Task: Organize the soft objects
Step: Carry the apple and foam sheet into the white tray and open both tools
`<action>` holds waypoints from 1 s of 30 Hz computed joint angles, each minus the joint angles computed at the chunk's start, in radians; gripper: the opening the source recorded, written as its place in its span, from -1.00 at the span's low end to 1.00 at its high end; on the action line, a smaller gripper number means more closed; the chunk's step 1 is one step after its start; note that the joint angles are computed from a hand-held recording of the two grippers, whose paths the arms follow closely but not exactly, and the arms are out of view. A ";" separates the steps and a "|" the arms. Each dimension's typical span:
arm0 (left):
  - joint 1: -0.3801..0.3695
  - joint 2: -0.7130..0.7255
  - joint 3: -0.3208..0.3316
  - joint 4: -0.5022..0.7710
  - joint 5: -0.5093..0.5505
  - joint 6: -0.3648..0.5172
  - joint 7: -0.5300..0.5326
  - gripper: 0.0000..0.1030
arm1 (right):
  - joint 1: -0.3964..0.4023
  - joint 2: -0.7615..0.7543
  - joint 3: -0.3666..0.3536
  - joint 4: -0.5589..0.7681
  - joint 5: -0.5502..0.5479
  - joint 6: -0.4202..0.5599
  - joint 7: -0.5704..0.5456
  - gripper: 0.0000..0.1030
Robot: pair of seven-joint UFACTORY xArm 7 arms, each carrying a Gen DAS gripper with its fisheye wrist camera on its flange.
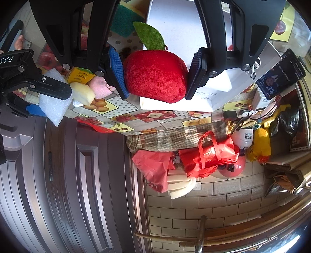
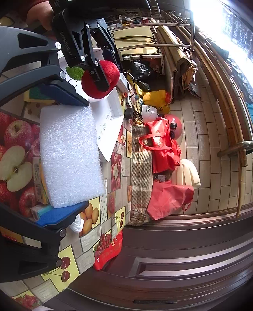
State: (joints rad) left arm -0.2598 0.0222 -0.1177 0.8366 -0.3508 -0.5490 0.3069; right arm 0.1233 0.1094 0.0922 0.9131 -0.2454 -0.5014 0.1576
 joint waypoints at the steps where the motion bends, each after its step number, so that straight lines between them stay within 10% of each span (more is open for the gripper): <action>1: 0.004 -0.002 0.004 -0.003 -0.003 -0.002 -0.003 0.13 | -0.001 0.005 0.004 0.007 -0.012 0.005 0.006 0.78; 20: 0.092 0.050 0.083 0.065 -0.195 0.033 0.034 0.14 | -0.064 0.151 0.170 0.206 -0.247 0.143 0.179 0.77; 30: 0.045 0.094 0.100 0.137 -0.227 0.084 0.193 0.15 | 0.003 0.275 0.200 0.384 -0.145 0.274 0.093 0.77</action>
State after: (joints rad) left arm -0.2148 0.1166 -0.0176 0.9732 -0.5776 -0.4649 0.4998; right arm 0.1266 0.3841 0.2924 1.2970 -0.3908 -0.2276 0.2503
